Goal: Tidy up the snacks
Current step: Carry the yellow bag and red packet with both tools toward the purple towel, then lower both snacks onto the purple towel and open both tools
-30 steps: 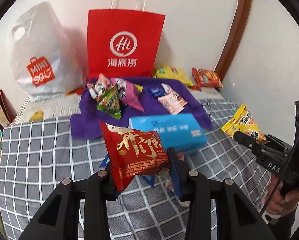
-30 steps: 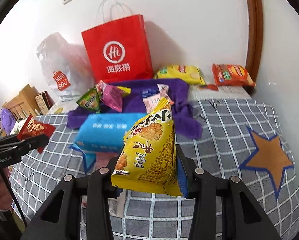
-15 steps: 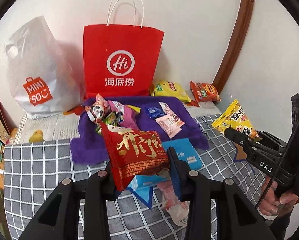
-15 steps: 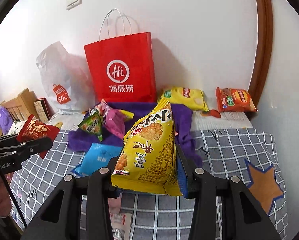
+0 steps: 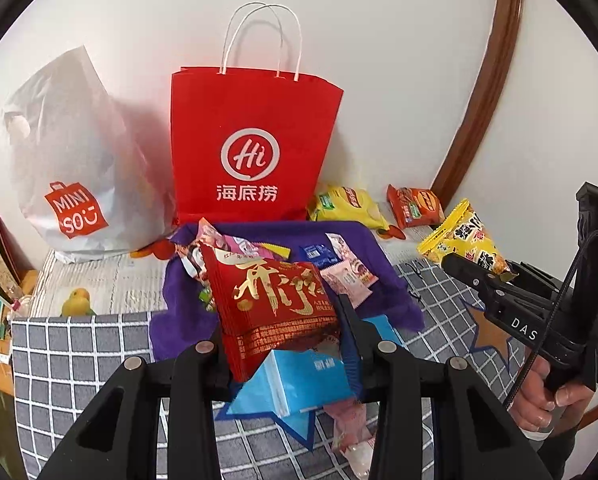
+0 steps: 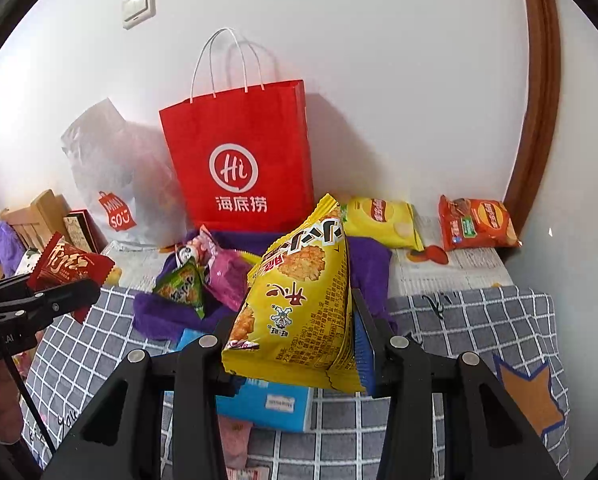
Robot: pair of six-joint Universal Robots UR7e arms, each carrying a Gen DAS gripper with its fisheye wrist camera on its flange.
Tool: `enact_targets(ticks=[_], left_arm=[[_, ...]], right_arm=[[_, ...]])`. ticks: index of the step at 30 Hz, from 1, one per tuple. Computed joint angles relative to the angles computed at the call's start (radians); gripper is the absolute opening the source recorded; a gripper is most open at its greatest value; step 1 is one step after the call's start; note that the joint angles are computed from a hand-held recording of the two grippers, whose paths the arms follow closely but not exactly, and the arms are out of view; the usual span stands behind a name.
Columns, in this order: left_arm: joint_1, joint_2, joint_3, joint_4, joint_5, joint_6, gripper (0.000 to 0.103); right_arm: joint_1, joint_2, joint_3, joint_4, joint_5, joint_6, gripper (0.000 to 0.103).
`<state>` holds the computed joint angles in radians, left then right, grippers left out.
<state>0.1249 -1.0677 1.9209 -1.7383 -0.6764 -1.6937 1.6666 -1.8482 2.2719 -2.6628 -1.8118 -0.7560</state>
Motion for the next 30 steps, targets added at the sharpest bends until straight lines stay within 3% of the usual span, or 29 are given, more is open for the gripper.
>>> enact_targets(ticks=[14, 30], left_arm=[[0.069, -0.025, -0.004, -0.006, 0.050, 0.048, 0.037], [0.171, -0.028, 0.029, -0.173, 0.078, 0.192, 0.037]], right_arm=[[0.033, 0.138, -0.055, -0.078, -0.015, 0.031, 0.043], [-0.001, 0.318, -0.145, -0.193, -0.058, 0.008, 0.043]])
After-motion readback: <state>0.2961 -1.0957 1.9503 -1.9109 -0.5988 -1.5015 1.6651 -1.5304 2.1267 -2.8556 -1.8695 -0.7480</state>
